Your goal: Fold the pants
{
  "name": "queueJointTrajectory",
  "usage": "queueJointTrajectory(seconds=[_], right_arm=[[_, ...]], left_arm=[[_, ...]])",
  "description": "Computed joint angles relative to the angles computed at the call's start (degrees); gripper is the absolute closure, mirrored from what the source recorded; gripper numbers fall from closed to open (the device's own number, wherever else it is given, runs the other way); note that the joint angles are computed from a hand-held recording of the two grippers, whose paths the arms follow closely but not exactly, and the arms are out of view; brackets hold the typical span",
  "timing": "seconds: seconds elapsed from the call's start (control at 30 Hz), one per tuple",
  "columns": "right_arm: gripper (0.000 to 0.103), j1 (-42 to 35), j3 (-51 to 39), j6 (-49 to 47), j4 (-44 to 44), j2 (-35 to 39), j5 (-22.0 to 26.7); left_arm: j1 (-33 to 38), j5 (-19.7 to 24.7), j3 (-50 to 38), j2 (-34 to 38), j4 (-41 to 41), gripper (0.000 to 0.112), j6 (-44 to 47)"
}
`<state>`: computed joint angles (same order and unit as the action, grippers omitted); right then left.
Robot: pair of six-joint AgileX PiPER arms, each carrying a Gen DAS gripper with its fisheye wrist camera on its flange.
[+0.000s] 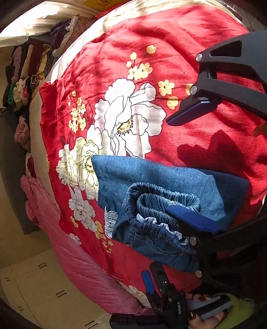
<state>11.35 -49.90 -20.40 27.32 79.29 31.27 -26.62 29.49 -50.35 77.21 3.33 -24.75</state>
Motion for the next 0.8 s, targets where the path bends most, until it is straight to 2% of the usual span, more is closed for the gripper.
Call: queueJointTrajectory(seconds=[0.03,0.13,0.27,0.6,0.73,0.8], right_arm=[[0.03,-0.2,-0.5,-1.5,1.4,0.9,0.5],[0.042,-1.0,-2.2,-7.0,6.1,3.8,2.4],[0.043,-1.5,-3.9,-11.0,9.5,7.1,3.9],[0.042,-1.5,-7.4,-17.9,15.1,13.1,6.2],[0.043,-0.9,-7.4,-19.5,16.9,13.8,5.3],[0.054,-0.8,-7.1,-21.5,18.7,13.8,5.5]], left_arm=[[0.1,-0.3,0.0,0.5,-0.7,0.019,0.5],[0.7,-1.6,-0.3,2.3,-3.1,0.019,2.8],[1.7,-3.0,-1.3,5.5,-7.8,0.019,7.4],[1.1,-4.5,-3.6,10.0,-9.7,0.02,10.2],[0.8,-4.6,-4.2,10.9,-10.6,0.032,11.7],[0.7,-4.2,-4.7,11.1,-11.3,0.041,12.3]])
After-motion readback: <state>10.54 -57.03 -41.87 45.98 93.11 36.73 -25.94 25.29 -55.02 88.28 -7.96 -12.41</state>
